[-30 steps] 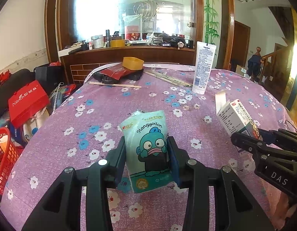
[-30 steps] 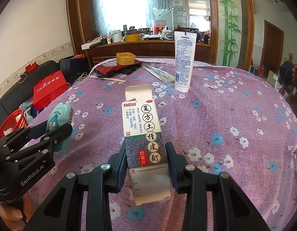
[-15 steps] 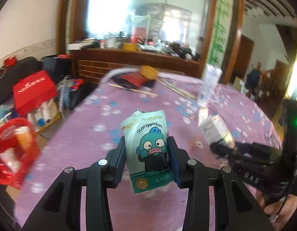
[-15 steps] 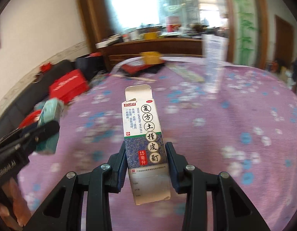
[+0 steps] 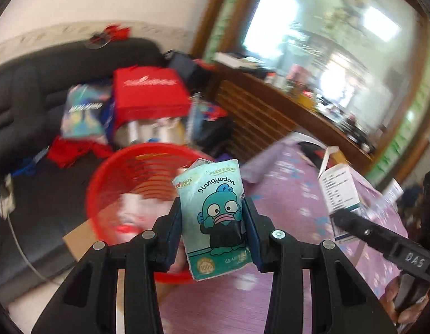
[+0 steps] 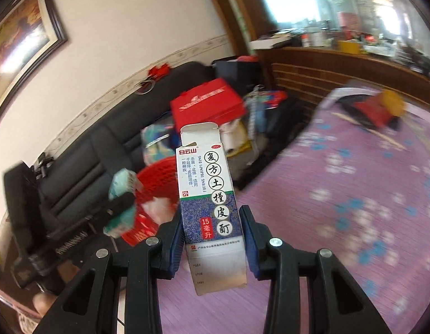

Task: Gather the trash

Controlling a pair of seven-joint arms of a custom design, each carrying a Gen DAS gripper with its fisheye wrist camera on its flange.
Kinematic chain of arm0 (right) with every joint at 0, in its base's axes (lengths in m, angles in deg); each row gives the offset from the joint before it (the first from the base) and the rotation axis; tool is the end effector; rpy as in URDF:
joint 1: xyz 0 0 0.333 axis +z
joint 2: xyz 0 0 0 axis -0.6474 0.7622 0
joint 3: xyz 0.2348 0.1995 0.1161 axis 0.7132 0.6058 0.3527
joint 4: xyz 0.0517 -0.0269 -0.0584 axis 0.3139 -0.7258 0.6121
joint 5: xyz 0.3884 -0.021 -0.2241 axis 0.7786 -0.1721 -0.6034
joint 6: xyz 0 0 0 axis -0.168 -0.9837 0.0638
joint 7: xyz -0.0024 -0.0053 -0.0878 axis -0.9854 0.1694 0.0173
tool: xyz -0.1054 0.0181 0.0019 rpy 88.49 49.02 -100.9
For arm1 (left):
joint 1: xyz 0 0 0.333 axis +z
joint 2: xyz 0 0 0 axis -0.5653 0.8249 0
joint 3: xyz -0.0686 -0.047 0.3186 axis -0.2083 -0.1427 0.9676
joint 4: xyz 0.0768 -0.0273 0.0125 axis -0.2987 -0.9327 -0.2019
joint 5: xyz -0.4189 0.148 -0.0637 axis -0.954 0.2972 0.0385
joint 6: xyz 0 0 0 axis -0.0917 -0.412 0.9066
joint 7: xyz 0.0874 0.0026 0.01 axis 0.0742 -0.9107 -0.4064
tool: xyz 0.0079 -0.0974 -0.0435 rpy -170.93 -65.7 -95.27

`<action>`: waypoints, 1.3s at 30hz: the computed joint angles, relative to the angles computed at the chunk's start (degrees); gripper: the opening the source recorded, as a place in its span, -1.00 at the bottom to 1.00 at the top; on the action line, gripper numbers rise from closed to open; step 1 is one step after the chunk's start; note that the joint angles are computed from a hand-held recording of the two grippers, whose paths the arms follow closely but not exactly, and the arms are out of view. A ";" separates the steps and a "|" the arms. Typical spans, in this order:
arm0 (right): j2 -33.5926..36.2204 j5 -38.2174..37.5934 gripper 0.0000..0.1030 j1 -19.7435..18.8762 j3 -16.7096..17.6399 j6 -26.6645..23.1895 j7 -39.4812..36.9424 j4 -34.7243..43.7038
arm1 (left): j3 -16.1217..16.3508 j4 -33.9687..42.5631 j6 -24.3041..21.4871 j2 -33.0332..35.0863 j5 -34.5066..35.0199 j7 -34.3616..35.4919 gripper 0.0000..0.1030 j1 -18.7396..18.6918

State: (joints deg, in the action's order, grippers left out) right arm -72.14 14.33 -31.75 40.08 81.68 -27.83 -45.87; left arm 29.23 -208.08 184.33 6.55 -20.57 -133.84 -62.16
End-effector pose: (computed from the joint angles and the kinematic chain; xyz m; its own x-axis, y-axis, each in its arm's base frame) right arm 0.5781 0.1259 0.4360 0.8619 -0.3676 -0.3492 -0.4999 -0.5006 -0.7068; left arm 0.3760 -0.3993 0.4160 0.6942 -0.6363 0.3364 -0.2473 -0.6498 -0.7188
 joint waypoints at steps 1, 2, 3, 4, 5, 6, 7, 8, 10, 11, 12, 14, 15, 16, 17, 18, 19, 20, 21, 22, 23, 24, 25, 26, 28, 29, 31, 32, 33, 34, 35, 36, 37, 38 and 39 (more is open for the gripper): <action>0.19 0.15 -0.19 0.88 0.93 0.48 0.74 -0.13 | 0.51 -2.50 1.54 -1.88 -0.56 -1.40 -0.23 0.18; 0.50 0.14 -0.19 1.62 1.59 1.08 1.39 -0.04 | 0.81 -4.52 2.62 -3.26 -1.28 -2.39 -0.23 0.49; 0.72 0.14 -0.19 2.31 2.15 1.73 1.98 -0.08 | 0.88 -5.80 3.72 -4.11 -1.45 -2.95 -0.23 0.84; 1.28 0.12 -0.19 3.14 2.82 2.43 2.87 0.14 | 1.11 -7.40 5.76 -4.98 -1.03 -3.77 -0.23 1.37; 2.14 -0.17 -0.18 3.99 3.48 2.99 3.95 0.63 | 1.32 -8.71 7.70 -5.62 -0.62 -4.31 -0.20 1.98; 2.61 -0.49 -0.16 4.58 3.90 3.64 4.56 0.77 | 1.45 -9.29 8.59 -5.68 -1.00 -4.02 -0.09 2.53; 3.36 -0.66 -0.15 5.42 4.57 5.36 5.18 0.98 | 1.40 -9.63 9.07 -5.59 -1.08 -4.02 -0.01 3.07; 3.94 -0.58 -0.07 5.71 4.71 4.97 4.97 1.36 | 1.22 -9.82 9.50 -5.49 -0.48 -4.39 0.09 3.59; 5.23 -1.30 0.23 6.31 5.14 6.38 5.29 2.14 | 0.34 -9.81 7.85 -5.25 -0.06 -5.31 0.14 4.00; 5.35 -0.91 0.26 7.18 4.46 8.19 5.95 1.95 | -0.10 -9.27 6.66 -4.77 -0.15 -5.43 0.32 3.94; 5.73 -0.37 0.26 6.05 4.95 6.80 5.86 2.38 | -0.47 -8.92 5.35 -4.55 -0.41 -5.56 0.45 3.71; 5.32 1.04 0.26 4.90 4.20 4.59 5.06 2.37 | -1.52 -7.65 1.66 -3.95 -0.71 -6.02 0.45 2.92; 4.50 1.64 0.26 4.43 3.87 4.87 4.49 1.68 | -2.14 -6.52 -1.05 -3.32 -0.61 -5.69 0.45 2.36; 3.33 2.15 0.26 3.76 3.27 4.67 3.44 0.69 | -2.93 -4.35 -4.44 -1.87 -0.67 -4.38 0.45 1.52; 2.23 2.40 0.30 3.20 2.70 4.32 2.37 -0.25 | -3.44 -2.26 -7.09 -0.33 -0.37 -3.12 0.46 0.57; 0.38 2.69 0.34 2.58 2.01 5.06 0.56 -2.05 | -3.63 -0.62 -9.03 0.99 0.16 -2.29 0.55 -0.37; -2.56 3.43 0.45 2.02 1.29 8.33 -2.62 -5.21 | -4.06 1.75 -11.71 2.92 1.06 -1.14 0.65 -1.53; -4.86 4.29 0.55 1.72 0.65 11.37 -5.11 -7.71 | -4.44 4.46 -14.62 5.26 2.43 0.26 0.87 -2.87; -7.14 5.58 0.58 1.49 -0.08 14.59 -7.86 -10.30 | -4.87 7.72 -17.86 8.26 4.09 1.72 0.97 -4.40; -9.66 7.64 0.64 1.25 -1.10 18.04 -11.95 -13.22 | -4.89 10.24 -19.95 10.63 5.32 2.64 0.97 -5.82; -11.54 9.56 0.71 1.07 -2.20 21.02 -16.09 -15.45 | -4.74 12.74 -21.11 13.03 6.52 3.48 0.98 -7.20; -12.94 11.41 0.74 1.05 -3.02 23.78 -19.14 -17.17 | -4.40 14.68 -21.52 14.86 7.40 4.13 0.99 -8.40; -14.27 13.54 0.80 0.91 -3.99 26.46 -22.15 -18.81 | -3.91 16.36 -21.66 16.42 8.13 4.60 0.99 -9.47; -15.50 15.25 0.86 0.29 -5.54 27.84 -24.89 -20.29 | -3.48 18.21 -21.69 18.23 9.01 4.82 0.99 -10.68; -16.13 15.07 0.92 -1.37 -7.46 28.96 -25.71 -21.61 | -2.47 23.07 -23.72 22.75 10.27 5.96 0.99 -13.44; -16.14 14.56 0.92 -2.18 -8.09 29.45 -25.26 -21.83 | -1.82 25.34 -24.68 24.72 10.61 6.80 0.99 -14.67; -15.95 14.29 0.92 -3.57 -9.42 29.80 -25.16 -22.08 | -0.54 30.30 -25.75 28.77 10.90 10.10 0.99 -16.92; -16.05 14.92 0.92 -4.32 -10.05 30.77 -25.88 -22.63 | 0.13 32.10 -26.30 30.19 10.84 11.15 0.99 -17.96; -16.04 15.53 0.92 -4.83 -10.40 31.52 -26.46 -22.83 | 0.84 34.84 -27.74 32.24 10.77 12.43 0.99 -19.35; -16.18 16.11 0.92 -5.32 -10.74 32.05 -26.96 -23.15 | 1.56 37.30 -28.92 34.00 10.87 13.44 0.99 -20.74; -16.28 16.39 0.92 -5.92 -11.30 31.81 -27.38 -23.36 | 2.29 39.22 -29.43 35.36 11.14 14.43 0.99 -21.91; -16.62 16.23 0.92 -6.76 -12.01 31.12 -27.81 -23.71 | 3.01 40.00 -29.23 35.90 11.25 15.14 0.99 -22.65; -16.77 16.85 0.92 -7.32 -12.49 31.06 -28.60 -23.92 | 3.69 41.68 -29.44 37.04 11.45 16.31 0.99 -23.71; -16.95 17.44 0.92 -7.74 -12.64 31.17 -29.08 -24.07 | 4.37 43.36 -29.99 38.14 11.31 17.29 0.99 -24.75; -17.13 18.24 0.93 -8.15 -12.83 31.46 -29.63 -24.28 | 4.97 44.48 -30.05 38.87 11.10 18.24 0.99 -25.60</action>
